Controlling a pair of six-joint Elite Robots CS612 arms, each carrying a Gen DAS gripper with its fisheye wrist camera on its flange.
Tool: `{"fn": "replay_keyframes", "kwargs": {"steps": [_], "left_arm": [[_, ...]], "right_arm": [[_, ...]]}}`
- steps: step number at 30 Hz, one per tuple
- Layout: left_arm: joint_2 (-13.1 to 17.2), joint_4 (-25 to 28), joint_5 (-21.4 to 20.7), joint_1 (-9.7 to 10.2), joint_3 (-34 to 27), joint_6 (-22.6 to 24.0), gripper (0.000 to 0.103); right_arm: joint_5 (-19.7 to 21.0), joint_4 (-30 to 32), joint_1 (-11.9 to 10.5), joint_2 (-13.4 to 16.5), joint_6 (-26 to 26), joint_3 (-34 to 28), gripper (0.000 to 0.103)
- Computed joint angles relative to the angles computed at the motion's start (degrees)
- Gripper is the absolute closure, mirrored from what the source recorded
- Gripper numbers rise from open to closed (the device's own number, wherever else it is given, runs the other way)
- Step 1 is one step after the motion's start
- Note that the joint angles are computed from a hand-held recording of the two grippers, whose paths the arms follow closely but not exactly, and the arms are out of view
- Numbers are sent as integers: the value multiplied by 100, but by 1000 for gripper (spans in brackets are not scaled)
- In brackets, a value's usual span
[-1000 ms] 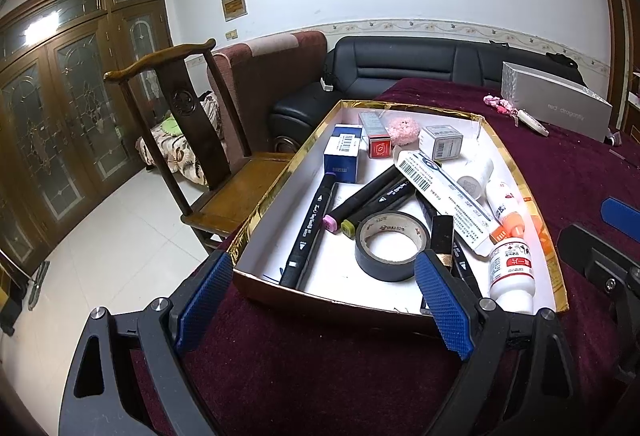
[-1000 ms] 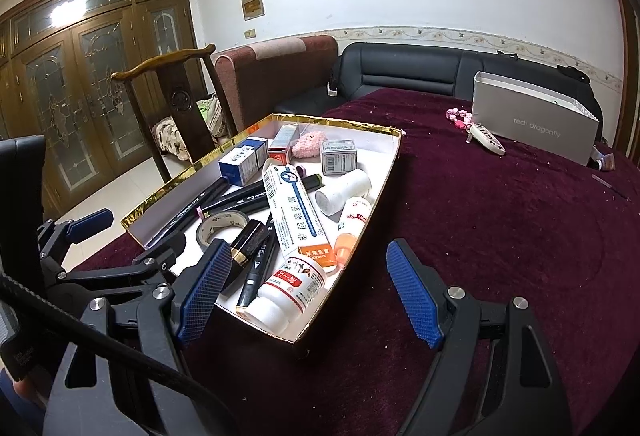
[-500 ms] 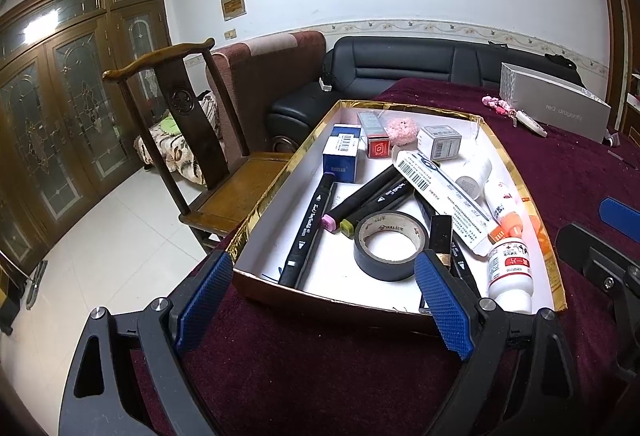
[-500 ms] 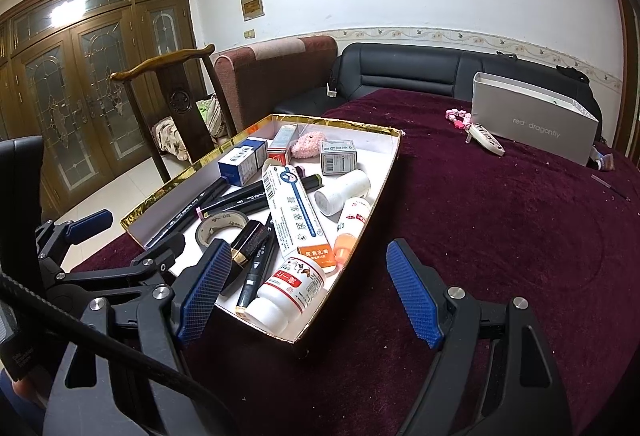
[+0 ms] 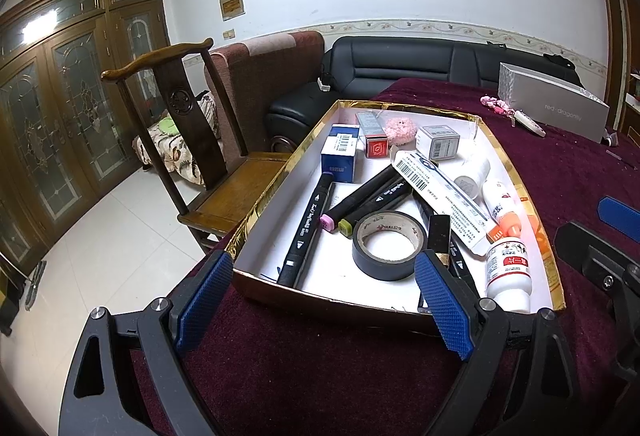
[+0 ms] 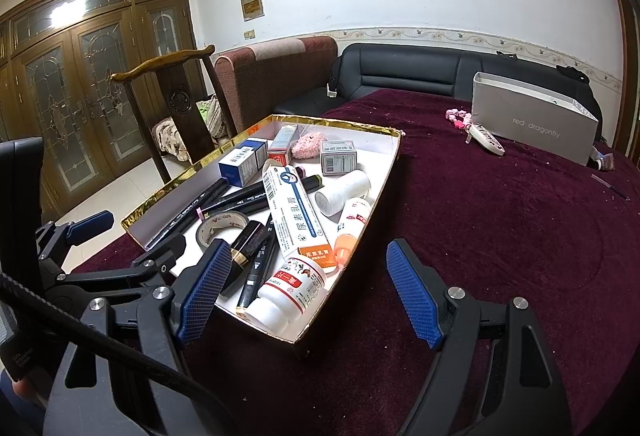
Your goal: Organize objects
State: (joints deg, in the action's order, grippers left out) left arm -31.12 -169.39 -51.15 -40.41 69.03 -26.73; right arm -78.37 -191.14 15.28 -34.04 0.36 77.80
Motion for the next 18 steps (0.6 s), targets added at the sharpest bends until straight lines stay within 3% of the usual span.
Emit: {"fn": "replay_keyframes", "kwargs": {"steps": [18], "left_arm": [[-10,-50,19,-9,29,1,14]], "right_arm": [[12,-15,-8,-9,1,12,22]]}}
